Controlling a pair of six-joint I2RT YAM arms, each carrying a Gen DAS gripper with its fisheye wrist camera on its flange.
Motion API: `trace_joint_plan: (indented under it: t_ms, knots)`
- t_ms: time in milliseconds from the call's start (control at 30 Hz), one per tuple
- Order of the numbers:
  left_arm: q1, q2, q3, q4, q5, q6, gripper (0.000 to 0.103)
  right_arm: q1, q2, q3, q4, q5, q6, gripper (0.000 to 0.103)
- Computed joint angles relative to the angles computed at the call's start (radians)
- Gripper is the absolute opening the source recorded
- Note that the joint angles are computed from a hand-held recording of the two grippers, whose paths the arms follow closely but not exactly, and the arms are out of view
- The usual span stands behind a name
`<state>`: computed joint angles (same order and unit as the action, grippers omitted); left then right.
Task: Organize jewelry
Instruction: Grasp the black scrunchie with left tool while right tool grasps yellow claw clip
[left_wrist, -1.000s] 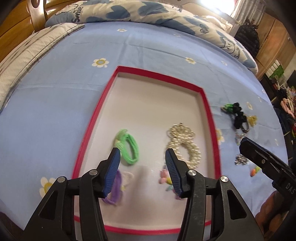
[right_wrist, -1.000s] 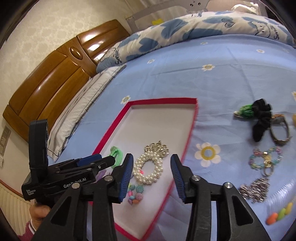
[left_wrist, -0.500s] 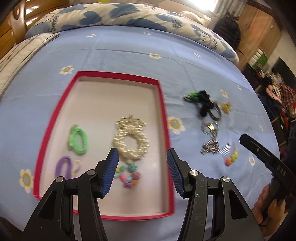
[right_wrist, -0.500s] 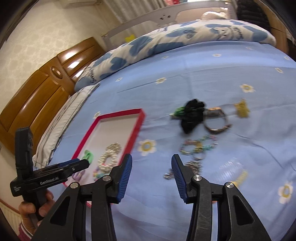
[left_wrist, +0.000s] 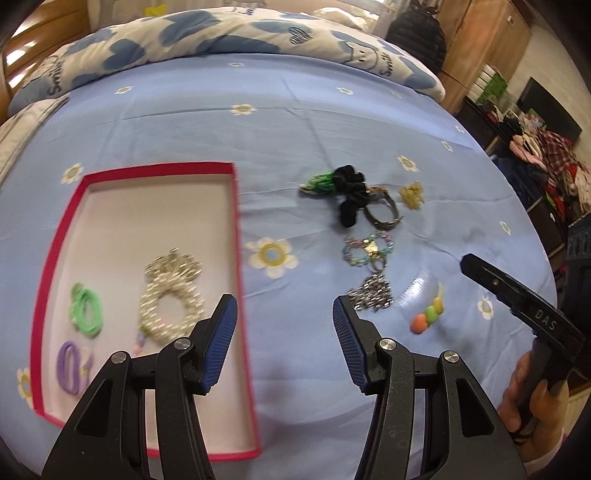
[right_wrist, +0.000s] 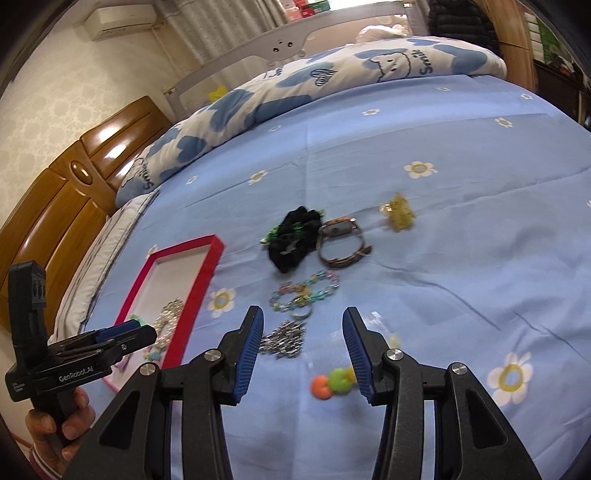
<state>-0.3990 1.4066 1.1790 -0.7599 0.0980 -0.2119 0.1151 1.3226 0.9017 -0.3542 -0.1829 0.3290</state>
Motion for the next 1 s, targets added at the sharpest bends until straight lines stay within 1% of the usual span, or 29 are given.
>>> trace_joint_plan:
  t_ms: [133, 300, 400, 600, 900, 1000]
  knots:
    - [-0.048, 0.06, 0.055, 0.013, -0.02, -0.007, 0.053, -0.034, 0.032, 0.022, 0.003, -0.008, -0.025, 0.047]
    - [-0.085, 0.158, 0.14, 0.033, -0.006, -0.018, 0.053, -0.074, 0.085, 0.063, 0.016, -0.017, -0.042, 0.047]
    - [-0.088, 0.226, 0.196, 0.047, 0.019, -0.026, 0.053, -0.092, 0.127, 0.101, 0.026, -0.016, -0.064, 0.047]
    - [-0.109, 0.39, 0.358, 0.036, 0.001, -0.02, 0.053, -0.133, 0.259, 0.212, 0.032, -0.042, -0.107, 0.047]
    - [-0.1, 0.605, 0.566, -0.005, 0.034, -0.022, 0.053, -0.165, 0.489, 0.397, 0.014, -0.017, -0.155, 0.047]
    - [-0.099, 0.652, 0.61, -0.017, 0.049, -0.018, 0.053, -0.17, 0.533, 0.433, 0.017, -0.01, -0.159, 0.047]
